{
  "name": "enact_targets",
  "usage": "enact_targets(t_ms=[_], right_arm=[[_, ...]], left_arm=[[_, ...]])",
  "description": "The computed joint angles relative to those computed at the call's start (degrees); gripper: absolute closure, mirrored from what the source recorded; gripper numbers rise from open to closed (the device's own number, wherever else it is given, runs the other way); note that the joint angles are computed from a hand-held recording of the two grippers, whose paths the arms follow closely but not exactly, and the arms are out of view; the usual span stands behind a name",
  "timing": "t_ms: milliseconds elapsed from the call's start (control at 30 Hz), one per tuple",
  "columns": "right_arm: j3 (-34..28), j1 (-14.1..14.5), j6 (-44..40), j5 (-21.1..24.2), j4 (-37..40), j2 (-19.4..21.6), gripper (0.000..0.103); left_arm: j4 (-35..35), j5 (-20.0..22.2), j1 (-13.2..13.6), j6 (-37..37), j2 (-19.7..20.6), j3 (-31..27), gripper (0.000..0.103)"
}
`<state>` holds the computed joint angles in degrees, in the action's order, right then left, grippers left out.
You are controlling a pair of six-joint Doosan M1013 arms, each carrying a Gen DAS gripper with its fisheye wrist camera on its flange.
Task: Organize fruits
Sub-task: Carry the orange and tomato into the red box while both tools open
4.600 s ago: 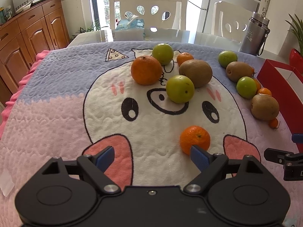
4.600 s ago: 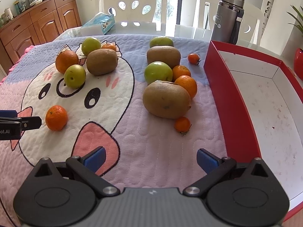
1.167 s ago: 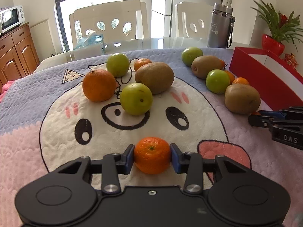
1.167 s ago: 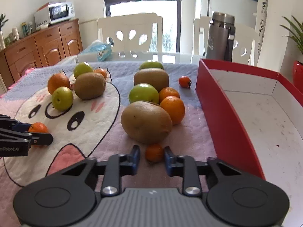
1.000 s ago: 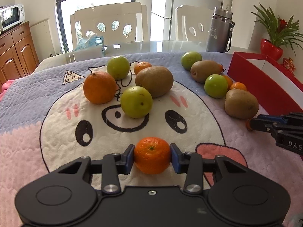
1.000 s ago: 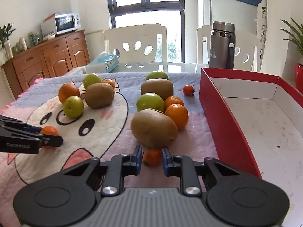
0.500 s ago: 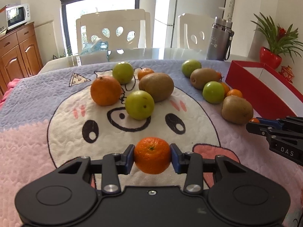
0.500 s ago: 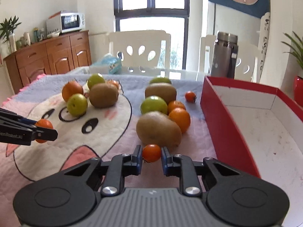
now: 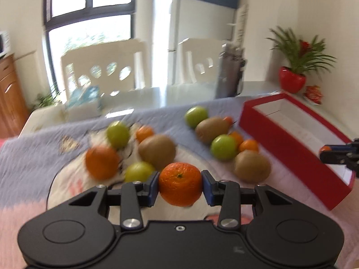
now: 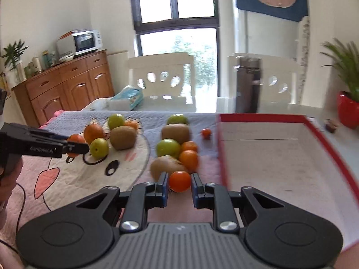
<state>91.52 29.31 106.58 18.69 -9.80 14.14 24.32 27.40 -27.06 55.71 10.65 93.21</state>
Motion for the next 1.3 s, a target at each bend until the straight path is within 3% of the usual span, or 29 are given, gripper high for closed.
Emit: enact_targets(t_ms=[100,300,367,467,733,900,933,967,1000,1033,1067,1300], right_arm=[[-0.08,-0.95,1.41,2.15,0.47,-1.73,0.081],[-4.32,-2.61,-0.05,15.55,-5.38,-1.30,0.081],[-5.30,-3.28,-0.89,18.06,-6.61,-0.19,0.081],[-5.96,-5.21,-5.59,19.16,-1.36,1.56,0.081],[-6.17,-8.54,-12.18,20.34,8.78,4.41,0.081],[-5.91,-9.65,-11.52,20.07,11.36,4.35,0.079],[-5.91,-9.70,-10.82,20.10,10.87,4.40,0.073],[-5.96,-9.73,-9.98,20.14,10.17,4.45,0.059],[-5.97,-9.76,-8.70,20.22,9.37,4.47,0.050],[-6.04,-9.84,-7.86,20.33,9.02,4.51,0.031],[-6.02,-9.90,-7.19,20.37,8.69,4.50,0.022],[-5.82,-9.80,-4.58,19.17,7.39,3.76,0.020]], left_arm=[[-7.60,-0.60,0.26,9.93,1.48,-3.01,0.055],[-19.84,-0.20,-0.68,27.58,6.10,-11.23,0.055],[-25.86,1.51,-0.95,32.90,8.29,-14.64,0.055],[-36.68,6.60,-0.94,39.97,12.37,-20.96,0.055],[-47.78,23.20,-1.97,41.93,24.26,-37.27,0.055],[-46.29,27.73,-2.89,39.51,28.08,-41.68,0.054],[-46.21,27.91,-2.94,39.19,28.22,-41.80,0.054],[-45.98,27.73,-2.99,38.57,28.33,-41.92,0.050],[-45.94,27.29,-2.99,37.91,28.25,-41.74,0.031],[-46.03,26.83,-3.02,37.55,28.14,-41.53,0.019],[-46.24,26.00,-2.97,37.72,27.97,-41.06,0.020],[-44.12,26.41,-2.25,35.30,27.58,-41.91,0.020]])
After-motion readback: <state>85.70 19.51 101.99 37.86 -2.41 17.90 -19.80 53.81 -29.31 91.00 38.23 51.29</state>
